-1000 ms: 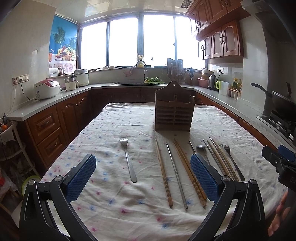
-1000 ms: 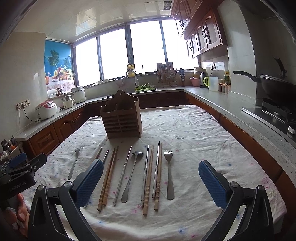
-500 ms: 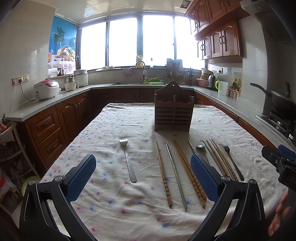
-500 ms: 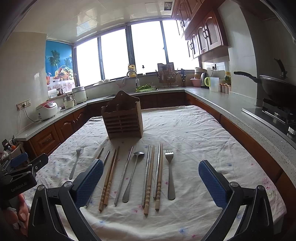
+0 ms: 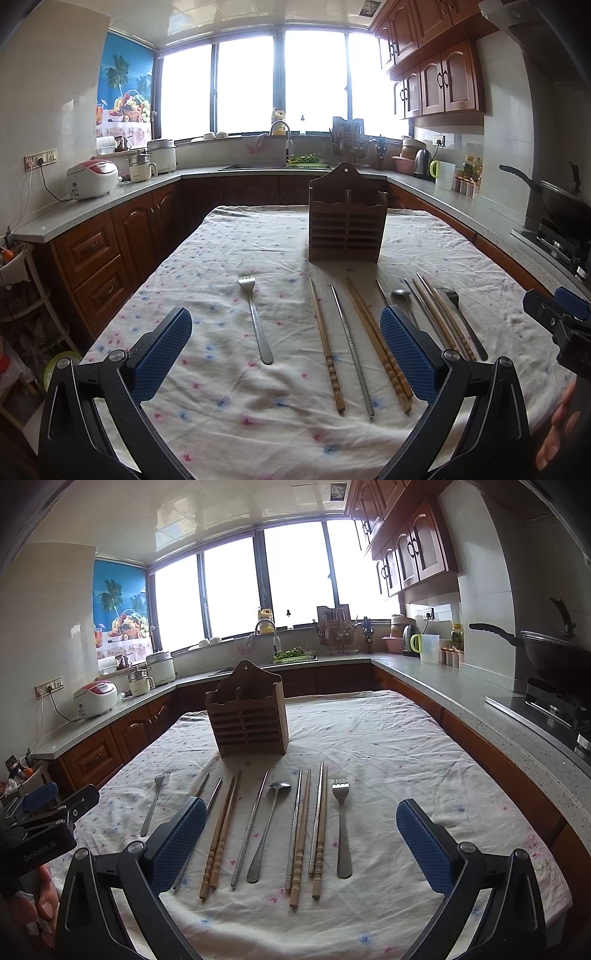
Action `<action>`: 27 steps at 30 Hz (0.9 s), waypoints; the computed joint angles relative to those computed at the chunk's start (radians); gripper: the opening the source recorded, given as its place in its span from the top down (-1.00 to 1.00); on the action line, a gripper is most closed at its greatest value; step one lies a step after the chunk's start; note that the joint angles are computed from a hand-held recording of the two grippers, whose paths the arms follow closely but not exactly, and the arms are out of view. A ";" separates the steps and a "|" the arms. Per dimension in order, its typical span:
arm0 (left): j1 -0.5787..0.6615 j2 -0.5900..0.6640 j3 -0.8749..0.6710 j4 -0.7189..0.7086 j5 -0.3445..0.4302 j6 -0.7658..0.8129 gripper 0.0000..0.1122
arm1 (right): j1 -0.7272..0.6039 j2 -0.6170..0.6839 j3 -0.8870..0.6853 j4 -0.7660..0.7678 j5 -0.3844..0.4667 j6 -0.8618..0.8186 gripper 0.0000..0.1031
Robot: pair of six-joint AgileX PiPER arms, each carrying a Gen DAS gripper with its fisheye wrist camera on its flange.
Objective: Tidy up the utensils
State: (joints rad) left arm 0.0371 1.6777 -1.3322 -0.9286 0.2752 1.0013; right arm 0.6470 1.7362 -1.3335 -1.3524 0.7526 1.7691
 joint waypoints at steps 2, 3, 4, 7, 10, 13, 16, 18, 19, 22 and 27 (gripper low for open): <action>-0.001 0.000 0.001 0.001 -0.002 -0.001 -0.84 | 0.000 -0.002 0.001 -0.002 -0.002 0.001 -0.99; -0.001 0.000 0.001 0.001 -0.002 -0.001 -0.84 | 0.000 -0.001 0.000 -0.002 -0.003 0.001 -0.99; -0.001 0.000 0.001 0.001 -0.002 -0.001 -0.84 | -0.002 -0.003 0.002 -0.002 -0.005 0.000 -0.99; -0.001 -0.001 0.003 -0.002 -0.002 0.002 -0.84 | -0.001 -0.005 0.005 -0.004 -0.006 0.003 -0.99; -0.002 0.001 -0.002 0.014 0.000 -0.012 -0.84 | -0.001 -0.004 0.004 -0.003 -0.004 0.001 -0.99; -0.001 0.005 -0.012 0.025 0.016 -0.028 -0.84 | 0.000 -0.003 0.003 -0.003 -0.004 0.002 -0.99; 0.004 0.019 -0.045 0.090 0.044 -0.116 -0.84 | -0.002 -0.005 0.004 0.000 -0.011 0.000 -0.99; 0.010 0.034 -0.077 0.131 0.074 -0.172 -0.84 | -0.010 -0.010 0.000 0.013 -0.026 -0.019 -0.99; 0.017 0.045 -0.100 0.132 0.106 -0.176 -0.84 | -0.012 -0.010 -0.004 0.019 -0.033 -0.028 -0.99; 0.011 0.084 -0.176 0.260 0.171 -0.306 -0.84 | -0.030 -0.020 -0.008 0.041 -0.086 -0.058 -0.98; -0.017 0.149 -0.283 0.446 0.216 -0.466 -0.84 | -0.078 -0.015 -0.055 0.171 -0.171 -0.184 -0.75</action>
